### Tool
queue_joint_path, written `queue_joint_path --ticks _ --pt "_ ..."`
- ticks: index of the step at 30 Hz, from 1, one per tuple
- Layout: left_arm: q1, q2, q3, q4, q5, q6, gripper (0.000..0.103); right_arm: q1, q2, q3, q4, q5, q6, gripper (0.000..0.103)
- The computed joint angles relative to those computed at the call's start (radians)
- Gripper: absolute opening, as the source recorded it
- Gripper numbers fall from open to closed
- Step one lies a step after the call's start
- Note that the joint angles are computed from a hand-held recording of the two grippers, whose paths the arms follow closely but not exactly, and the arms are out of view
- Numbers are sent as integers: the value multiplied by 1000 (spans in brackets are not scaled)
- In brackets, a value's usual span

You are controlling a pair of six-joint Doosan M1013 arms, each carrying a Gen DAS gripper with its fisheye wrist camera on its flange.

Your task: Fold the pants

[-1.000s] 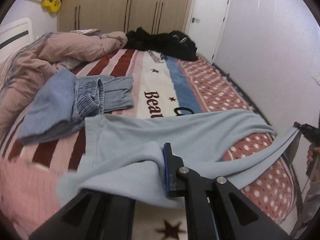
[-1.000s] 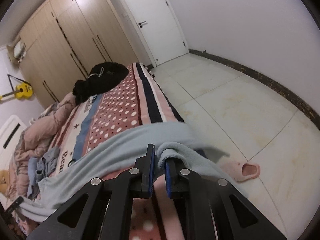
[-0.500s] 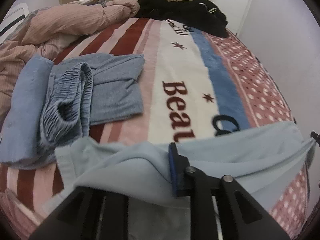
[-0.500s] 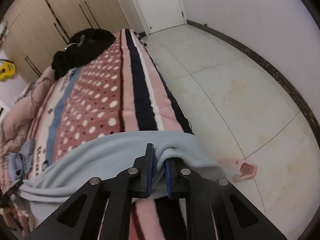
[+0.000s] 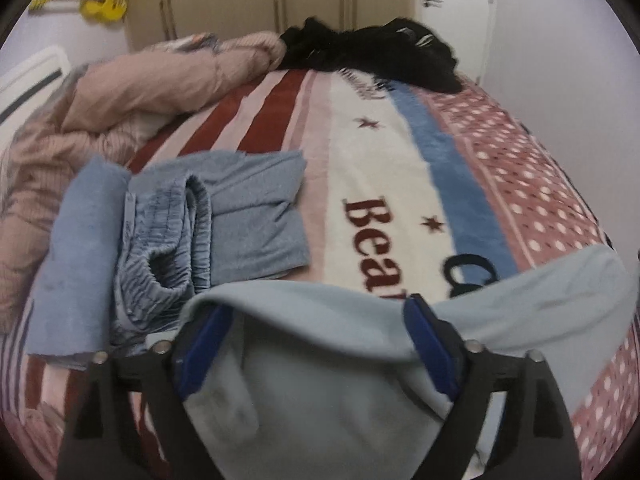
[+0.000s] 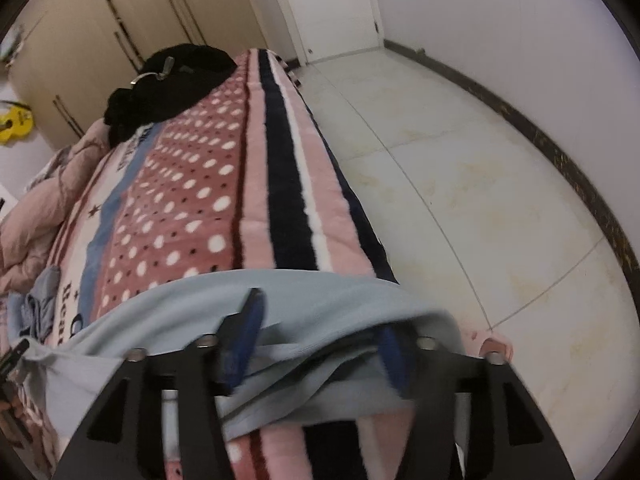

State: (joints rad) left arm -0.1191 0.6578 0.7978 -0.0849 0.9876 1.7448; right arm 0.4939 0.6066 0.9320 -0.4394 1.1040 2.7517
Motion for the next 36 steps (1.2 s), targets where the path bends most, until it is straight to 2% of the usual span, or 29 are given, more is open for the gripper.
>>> queue_joint_path --ticks 2,6,9,13,16,21,22,23,24,25,28,31,33,36 --pt "-3 -43 58 -1 -72 30 93 24 -2 -12 -58 22 -5 71" --pt "-5 -81 90 2 -131 26 95 51 -15 -14 -74 -10 -26 72" --pt "2 -96 98 -102 -100 107 95 67 -13 -33 -42 -58 -118 72" --pt "-12 -112 133 -152 -66 179 95 90 38 -121 33 -85 -356 79" --pt "-23 -111 152 -150 -44 210 95 105 104 -217 98 -43 -525 79" --pt "-23 -71 134 -167 59 231 95 117 191 -324 160 29 -693 78" --pt "-23 -64 132 -169 70 234 95 113 206 -340 198 39 -724 75" --pt "-24 -58 129 -163 77 233 95 106 217 -350 247 39 -744 62" --pt "-24 -53 127 -156 80 231 95 104 220 -350 268 38 -746 54" --pt "-25 -47 122 -147 83 225 95 101 228 -356 280 43 -743 41" --pt "-26 -17 89 -123 95 187 95 96 247 -376 265 41 -727 39" --pt "-34 12 57 -23 73 101 95 88 268 -409 231 48 -683 39" --pt "-35 34 28 50 55 34 95 86 290 -453 170 81 -635 39" --pt "-30 60 -12 123 20 -61 95 62 300 -477 149 78 -553 39"
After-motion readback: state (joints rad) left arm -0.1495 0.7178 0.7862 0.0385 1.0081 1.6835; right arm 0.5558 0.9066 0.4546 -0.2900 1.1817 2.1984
